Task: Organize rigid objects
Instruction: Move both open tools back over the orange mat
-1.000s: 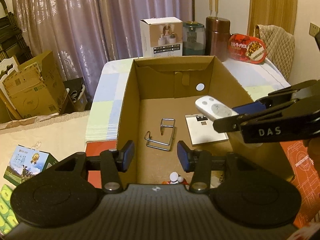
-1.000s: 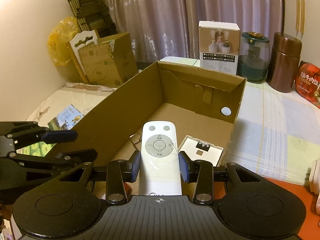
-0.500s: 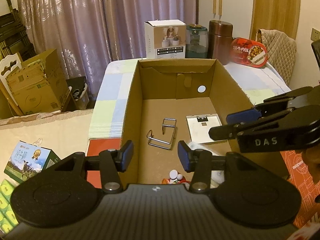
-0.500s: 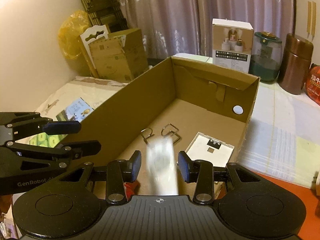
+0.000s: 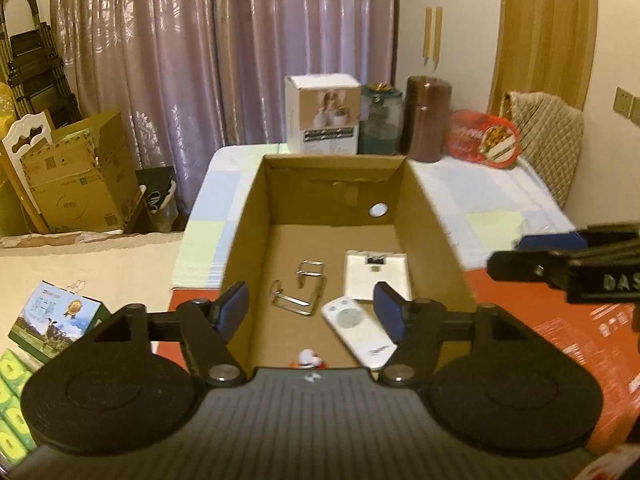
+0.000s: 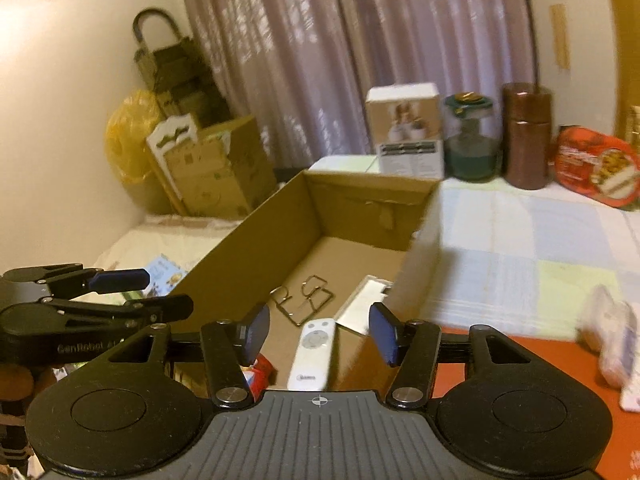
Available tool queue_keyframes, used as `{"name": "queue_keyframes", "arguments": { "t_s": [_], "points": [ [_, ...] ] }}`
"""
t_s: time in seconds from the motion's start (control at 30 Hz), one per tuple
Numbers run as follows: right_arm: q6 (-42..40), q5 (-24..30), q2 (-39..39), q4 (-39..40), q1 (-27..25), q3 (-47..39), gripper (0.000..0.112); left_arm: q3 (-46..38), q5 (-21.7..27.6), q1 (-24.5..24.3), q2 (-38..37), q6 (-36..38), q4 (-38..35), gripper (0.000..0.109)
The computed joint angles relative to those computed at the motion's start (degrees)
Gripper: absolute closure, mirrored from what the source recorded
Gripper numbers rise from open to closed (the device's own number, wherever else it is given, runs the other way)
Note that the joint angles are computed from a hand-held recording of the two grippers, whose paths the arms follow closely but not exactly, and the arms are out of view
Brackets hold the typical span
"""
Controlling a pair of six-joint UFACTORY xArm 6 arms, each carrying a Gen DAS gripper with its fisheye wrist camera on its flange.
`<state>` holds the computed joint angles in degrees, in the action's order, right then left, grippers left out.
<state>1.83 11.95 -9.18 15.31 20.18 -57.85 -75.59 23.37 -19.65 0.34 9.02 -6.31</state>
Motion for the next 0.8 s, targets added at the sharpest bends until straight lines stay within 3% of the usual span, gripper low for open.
{"name": "queue_keyframes", "arguments": {
  "t_s": [0.17,0.37,0.57,0.8],
  "points": [
    [7.06,-2.19,-10.37,-5.97,-2.32,9.18,0.049,1.46,0.61,-2.94,-2.86,-2.76,1.66,0.03],
    [10.77,3.89,-20.6,-11.37,-6.93,15.05,0.041,3.28,0.27,-7.14,-5.72,-3.72,-2.65,0.024],
    [13.55,8.28,-30.87,-13.66,-12.82,20.44,0.041,4.02,-0.29,-11.4,-6.72,-7.16,-0.55,0.015],
    [10.93,13.41,-39.5,-12.66,-20.47,24.22,0.039,3.11,-1.15,-15.93,-5.37,-8.83,0.96,0.007]
  ]
}}
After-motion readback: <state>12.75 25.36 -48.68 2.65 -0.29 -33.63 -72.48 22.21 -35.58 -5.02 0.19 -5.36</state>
